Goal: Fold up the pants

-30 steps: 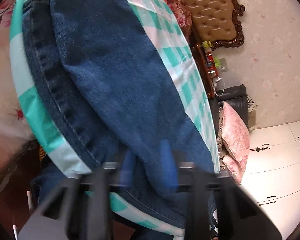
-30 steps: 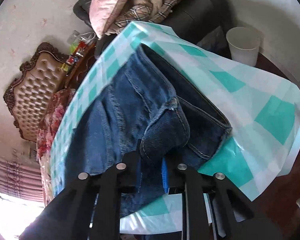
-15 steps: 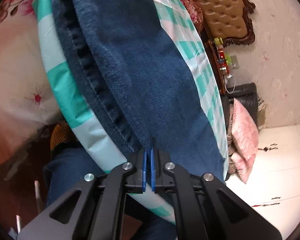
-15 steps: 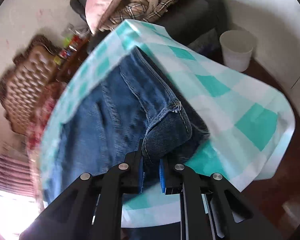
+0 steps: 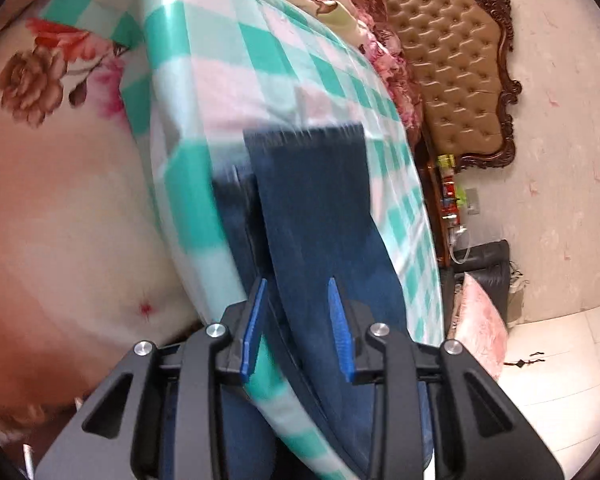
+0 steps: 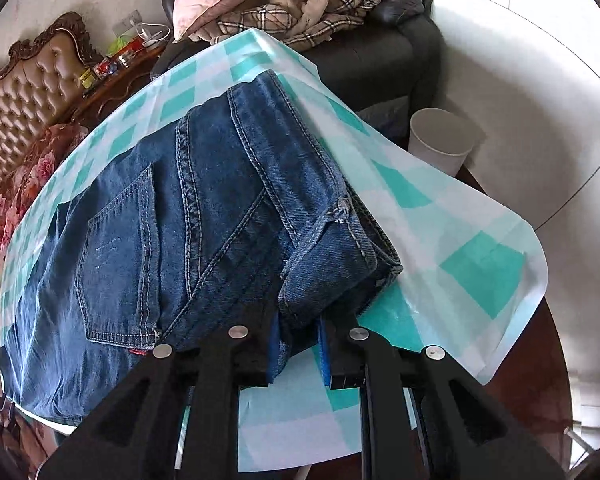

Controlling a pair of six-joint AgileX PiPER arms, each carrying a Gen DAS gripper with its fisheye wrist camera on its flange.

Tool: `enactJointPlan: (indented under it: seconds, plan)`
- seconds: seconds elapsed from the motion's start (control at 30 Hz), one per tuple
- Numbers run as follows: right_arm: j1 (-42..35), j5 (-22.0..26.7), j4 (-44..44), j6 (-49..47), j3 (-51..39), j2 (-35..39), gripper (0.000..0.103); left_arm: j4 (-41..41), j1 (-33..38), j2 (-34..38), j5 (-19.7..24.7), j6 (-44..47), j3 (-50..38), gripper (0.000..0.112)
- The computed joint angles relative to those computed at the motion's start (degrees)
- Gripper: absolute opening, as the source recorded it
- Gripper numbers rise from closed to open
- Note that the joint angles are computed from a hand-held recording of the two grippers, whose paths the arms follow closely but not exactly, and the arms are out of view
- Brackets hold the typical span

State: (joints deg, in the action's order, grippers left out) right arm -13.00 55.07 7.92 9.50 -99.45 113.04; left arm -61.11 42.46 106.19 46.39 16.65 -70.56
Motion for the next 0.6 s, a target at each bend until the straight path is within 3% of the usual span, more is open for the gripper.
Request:
enactJointPlan:
  seconds: [0.07, 0.1, 0.13, 0.33, 0.43, 0.57, 0.6]
  plan:
    - [0.2, 0.3, -0.4, 0.7, -0.4, 0.0, 0.014, 1.5, 0.2, 2.2, 1.5, -2.1, -3.2, 0.029]
    - [0.5, 0.4, -1.0, 0.9, -0.7, -0.1, 0.013, 2.2, -0.1, 3.2, 2.6, -2.2, -5.1, 0.020]
    - [0.8, 0.7, -1.6, 1.2, -1.4, -0.2, 0.013, 3.7, -0.1, 3.4, 2.9, -2.6, -6.1, 0.002]
    - [-1.1, 1.6, 2.6, -1.8, -3.7, -4.2, 0.012, 3.8, 0.4, -2.5, 1.2, -3.2, -2.1, 0.002]
    - [-0.5, 3.0, 0.0, -0.6, -5.6, -1.1, 0.012, 5.6, 0.6, 0.2, 1.4, -4.7, -1.2, 0.002]
    - [-0.5, 2.7, -1.1, 0.3, -3.1, 0.5, 0.012, 7.2, 0.9, -1.4, -0.2, -5.8, 1.2, 0.012]
    - [-0.9, 2.4, -0.7, 0.8, -2.0, -0.2, 0.014, 9.7, 0.6, -2.3, -1.1, -7.9, 1.1, 0.033]
